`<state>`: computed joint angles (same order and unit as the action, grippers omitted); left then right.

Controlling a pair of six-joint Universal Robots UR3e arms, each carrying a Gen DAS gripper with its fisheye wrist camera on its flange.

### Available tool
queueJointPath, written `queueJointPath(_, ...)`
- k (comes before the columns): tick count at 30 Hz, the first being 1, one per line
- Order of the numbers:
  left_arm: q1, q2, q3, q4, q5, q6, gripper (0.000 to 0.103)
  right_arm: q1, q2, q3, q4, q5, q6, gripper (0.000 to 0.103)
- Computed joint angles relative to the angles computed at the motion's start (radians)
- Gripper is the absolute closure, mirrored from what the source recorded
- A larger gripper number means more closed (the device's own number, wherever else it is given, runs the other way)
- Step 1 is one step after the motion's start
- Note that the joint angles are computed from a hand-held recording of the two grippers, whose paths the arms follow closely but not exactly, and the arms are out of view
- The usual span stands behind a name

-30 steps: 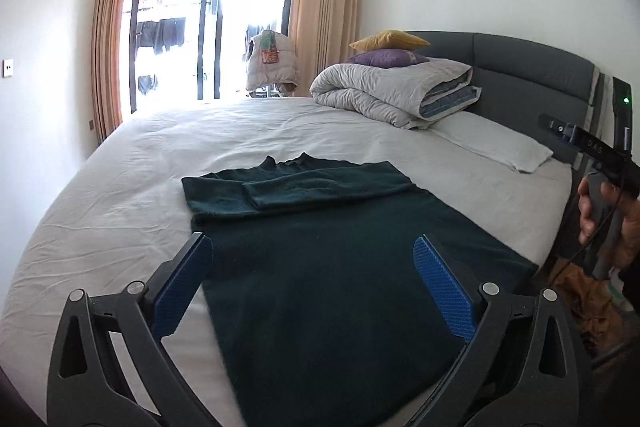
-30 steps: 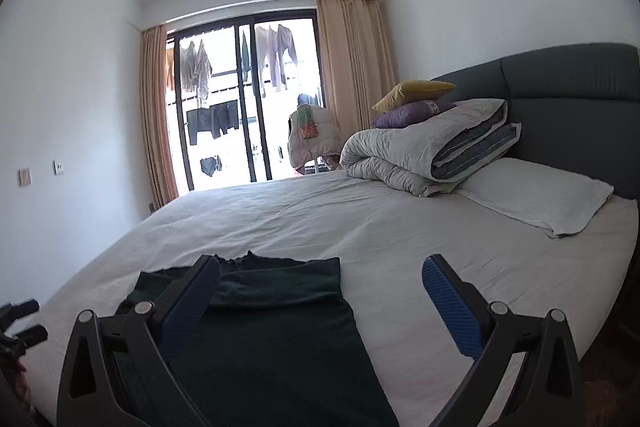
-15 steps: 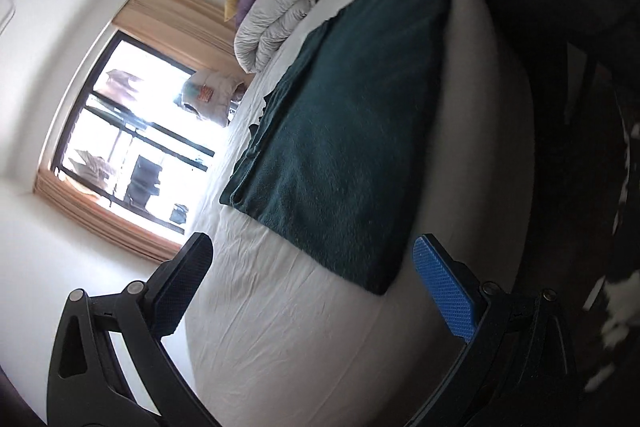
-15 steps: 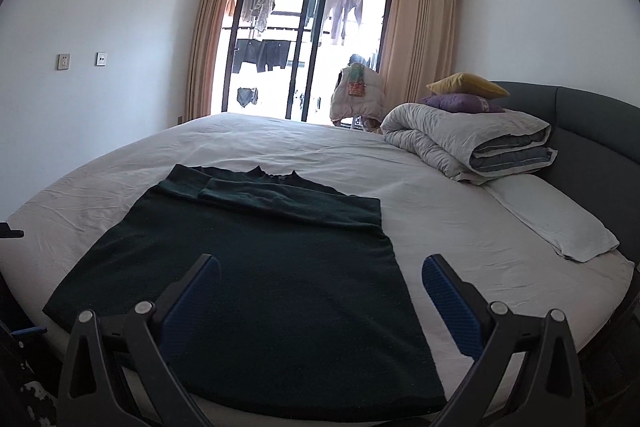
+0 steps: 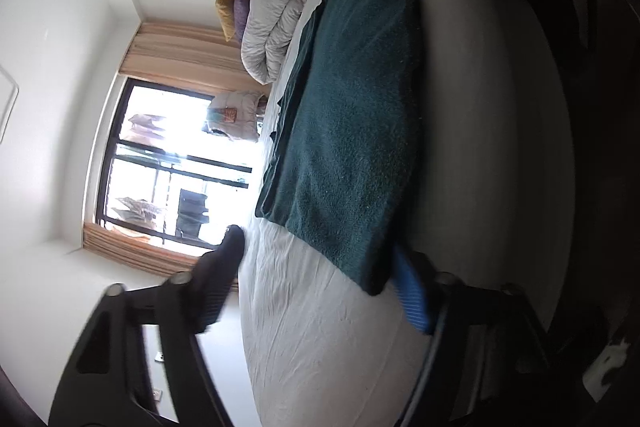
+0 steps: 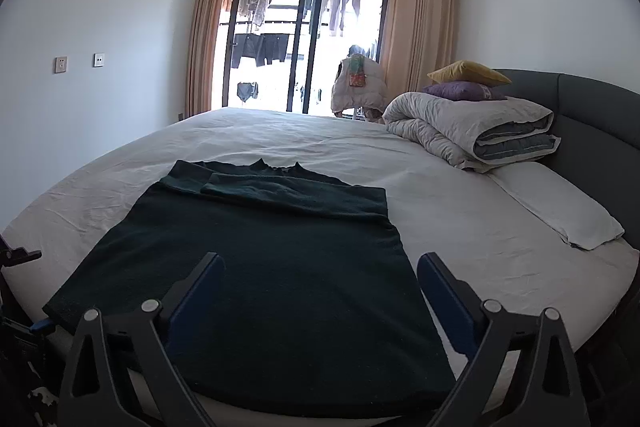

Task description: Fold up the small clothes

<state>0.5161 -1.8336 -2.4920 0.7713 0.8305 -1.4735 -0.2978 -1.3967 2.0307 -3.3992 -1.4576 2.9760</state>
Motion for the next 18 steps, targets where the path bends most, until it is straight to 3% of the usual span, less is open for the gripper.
queueJointPath(2,-0.028,-0.022,0.038,-0.022,0.049,-0.003,0.058,0.002,0.0,-0.001,0.004,-0.002,0.0,0.005)
queueJointPath(3,-0.047,-0.026,0.058,-0.042,0.069,-0.006,0.07,0.003,-0.001,-0.002,0.007,-0.002,-0.003,0.006)
queueJointPath(5,-0.071,0.002,0.088,-0.136,0.088,-0.025,0.074,0.005,-0.007,0.0,0.015,0.0,-0.02,0.008)
queueJointPath(7,-0.066,0.085,0.101,-0.284,0.067,-0.048,0.085,0.007,-0.015,0.006,0.027,-0.005,-0.063,0.012)
queueJointPath(9,-0.083,0.125,0.134,-0.376,0.074,-0.08,0.086,0.005,-0.029,0.023,0.047,-0.007,-0.141,0.018)
queueJointPath(11,-0.1,0.161,0.153,-0.463,0.099,-0.086,0.096,-0.003,-0.051,0.058,0.066,-0.011,-0.258,0.024)
queueJointPath(15,-0.135,0.21,0.236,-0.683,0.132,-0.126,0.098,-0.046,-0.106,0.163,0.057,-0.029,-0.478,0.028)
queueJointPath(18,-0.141,0.256,0.302,-0.828,0.12,-0.22,0.098,-0.081,-0.138,0.218,0.073,-0.049,-0.579,0.036)
